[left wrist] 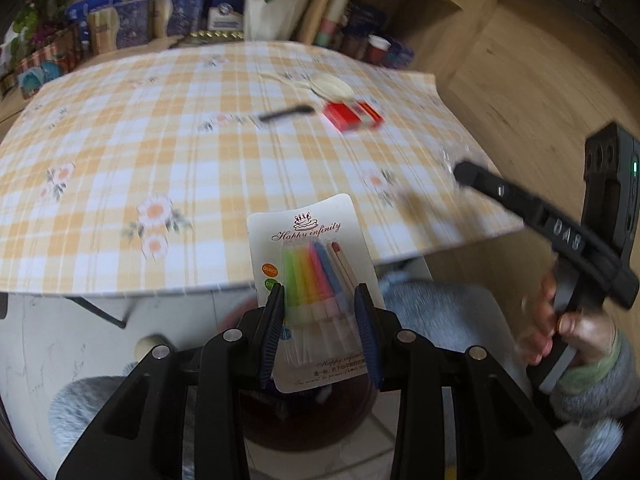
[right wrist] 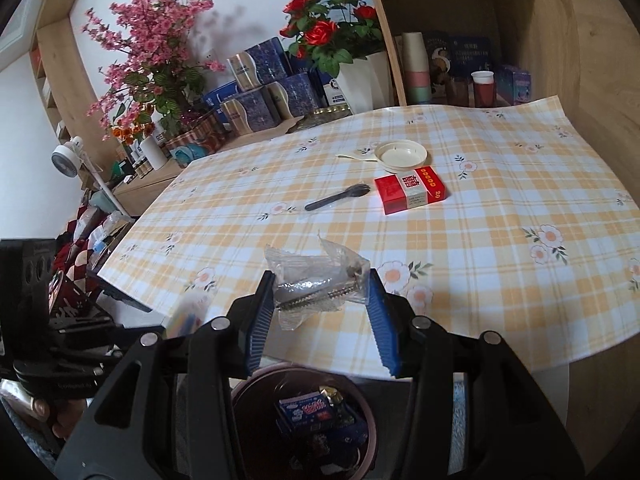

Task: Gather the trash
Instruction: 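Grasp the candle packet with the left tool while the right tool carries the wrapper to the bin, then open both tools over the bin to drop the packet and wrapper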

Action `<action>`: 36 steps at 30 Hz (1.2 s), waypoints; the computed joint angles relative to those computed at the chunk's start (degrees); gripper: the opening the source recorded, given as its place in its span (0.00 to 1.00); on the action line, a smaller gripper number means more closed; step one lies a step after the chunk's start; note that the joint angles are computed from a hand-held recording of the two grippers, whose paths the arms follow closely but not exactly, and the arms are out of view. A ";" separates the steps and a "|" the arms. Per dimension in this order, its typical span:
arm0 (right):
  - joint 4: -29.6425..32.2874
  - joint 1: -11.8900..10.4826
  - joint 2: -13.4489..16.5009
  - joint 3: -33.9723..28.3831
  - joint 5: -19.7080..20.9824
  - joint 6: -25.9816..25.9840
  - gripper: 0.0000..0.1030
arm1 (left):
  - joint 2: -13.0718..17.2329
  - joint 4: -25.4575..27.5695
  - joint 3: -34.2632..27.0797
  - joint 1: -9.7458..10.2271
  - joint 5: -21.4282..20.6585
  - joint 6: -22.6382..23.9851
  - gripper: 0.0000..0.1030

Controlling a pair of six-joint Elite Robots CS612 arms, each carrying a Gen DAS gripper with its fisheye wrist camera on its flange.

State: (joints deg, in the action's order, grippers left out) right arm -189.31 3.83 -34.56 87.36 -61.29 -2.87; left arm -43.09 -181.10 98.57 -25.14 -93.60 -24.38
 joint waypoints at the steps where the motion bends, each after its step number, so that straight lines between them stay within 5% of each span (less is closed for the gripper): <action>1: -0.12 0.01 -0.28 0.58 -0.12 -0.24 0.45 | -0.09 0.32 0.46 -0.09 -0.44 0.23 0.34; 10: -0.46 0.11 -2.28 3.86 -0.14 -1.54 0.45 | 0.09 1.88 2.29 0.48 -5.32 -2.85 0.37; 14: -0.45 0.27 -2.77 4.58 -0.16 -2.71 0.45 | -0.16 -2.70 3.59 0.67 -4.48 -5.09 0.60; 19: 1.45 0.66 -3.01 5.06 -0.52 -3.76 0.45 | -1.67 -6.65 5.64 -0.01 4.76 -7.29 0.62; 23: 4.17 1.20 -3.05 5.18 -0.74 -5.16 0.45 | -3.17 -10.28 7.41 -1.20 16.21 -6.30 0.84; 26: 7.15 1.77 -3.00 4.99 -1.43 -7.03 0.46 | -3.96 -12.59 8.34 -1.52 23.31 -7.22 0.90; 36: 15.61 3.22 -2.86 4.55 -2.81 -12.06 0.49 | -4.48 -12.63 9.10 -0.72 29.37 -12.37 0.92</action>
